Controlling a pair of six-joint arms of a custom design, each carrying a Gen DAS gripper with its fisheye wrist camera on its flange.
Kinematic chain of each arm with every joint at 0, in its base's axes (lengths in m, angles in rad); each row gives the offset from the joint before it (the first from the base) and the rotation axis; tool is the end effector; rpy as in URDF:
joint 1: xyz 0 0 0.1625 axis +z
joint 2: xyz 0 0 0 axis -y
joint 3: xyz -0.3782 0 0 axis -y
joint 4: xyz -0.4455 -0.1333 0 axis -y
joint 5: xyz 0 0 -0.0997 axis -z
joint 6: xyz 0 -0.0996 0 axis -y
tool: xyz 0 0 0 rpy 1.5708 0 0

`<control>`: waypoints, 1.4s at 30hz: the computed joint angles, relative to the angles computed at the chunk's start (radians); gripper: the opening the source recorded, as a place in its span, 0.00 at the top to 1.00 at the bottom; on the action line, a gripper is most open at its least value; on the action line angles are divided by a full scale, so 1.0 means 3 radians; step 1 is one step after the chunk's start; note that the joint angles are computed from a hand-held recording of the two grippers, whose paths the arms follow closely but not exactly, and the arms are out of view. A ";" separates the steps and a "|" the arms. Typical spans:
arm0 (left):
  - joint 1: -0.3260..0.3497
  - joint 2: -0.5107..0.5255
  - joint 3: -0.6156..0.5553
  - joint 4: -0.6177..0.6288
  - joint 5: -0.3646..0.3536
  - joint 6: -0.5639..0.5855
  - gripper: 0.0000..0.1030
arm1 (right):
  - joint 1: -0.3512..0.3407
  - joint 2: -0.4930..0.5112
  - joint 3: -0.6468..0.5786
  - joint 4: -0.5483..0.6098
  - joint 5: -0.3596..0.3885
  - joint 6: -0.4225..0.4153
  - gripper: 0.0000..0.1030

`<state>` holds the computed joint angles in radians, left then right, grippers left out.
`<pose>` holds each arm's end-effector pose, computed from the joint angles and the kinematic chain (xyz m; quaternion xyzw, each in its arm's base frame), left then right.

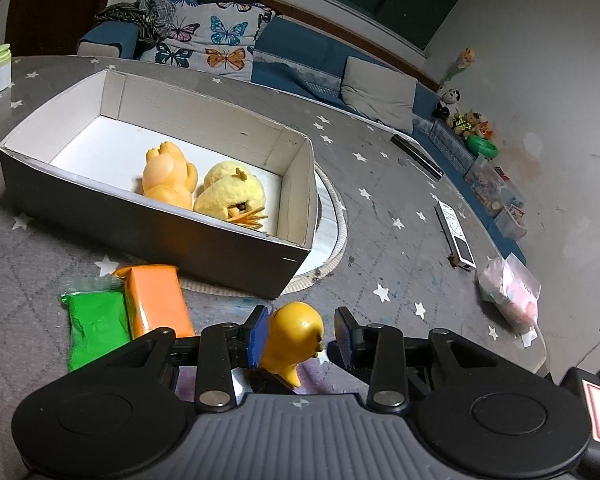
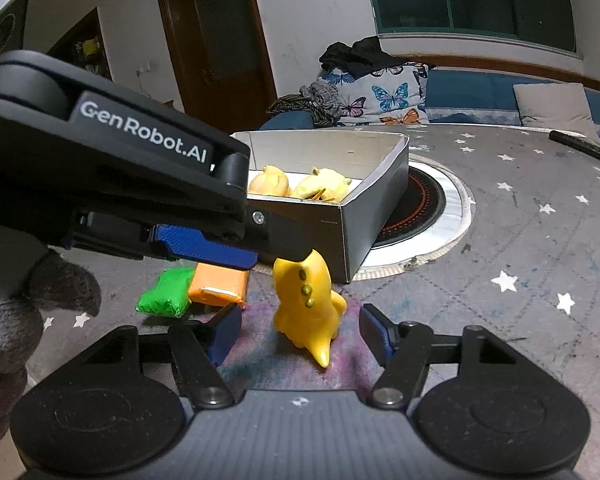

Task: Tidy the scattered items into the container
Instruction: 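Withdraw the right tool toward the small yellow figure, then grasp the small yellow figure with the right tool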

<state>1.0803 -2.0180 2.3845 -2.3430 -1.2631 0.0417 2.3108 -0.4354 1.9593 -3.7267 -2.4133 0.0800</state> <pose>-0.0355 -0.4135 0.2960 0.2247 0.9420 -0.2275 0.1020 0.3695 -0.3172 -0.1176 0.1609 -0.8618 0.4150 0.2434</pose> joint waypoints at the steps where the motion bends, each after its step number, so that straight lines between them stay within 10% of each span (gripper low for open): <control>1: 0.0000 0.0012 -0.0004 0.0000 0.0003 -0.0002 0.62 | -0.0012 0.0003 -0.0004 -0.0007 0.0015 0.0004 0.39; 42: -0.0037 -0.0094 -0.0073 0.0103 -0.0011 0.0014 0.63 | 0.0053 0.0014 -0.0098 0.0056 0.0025 -0.0016 0.60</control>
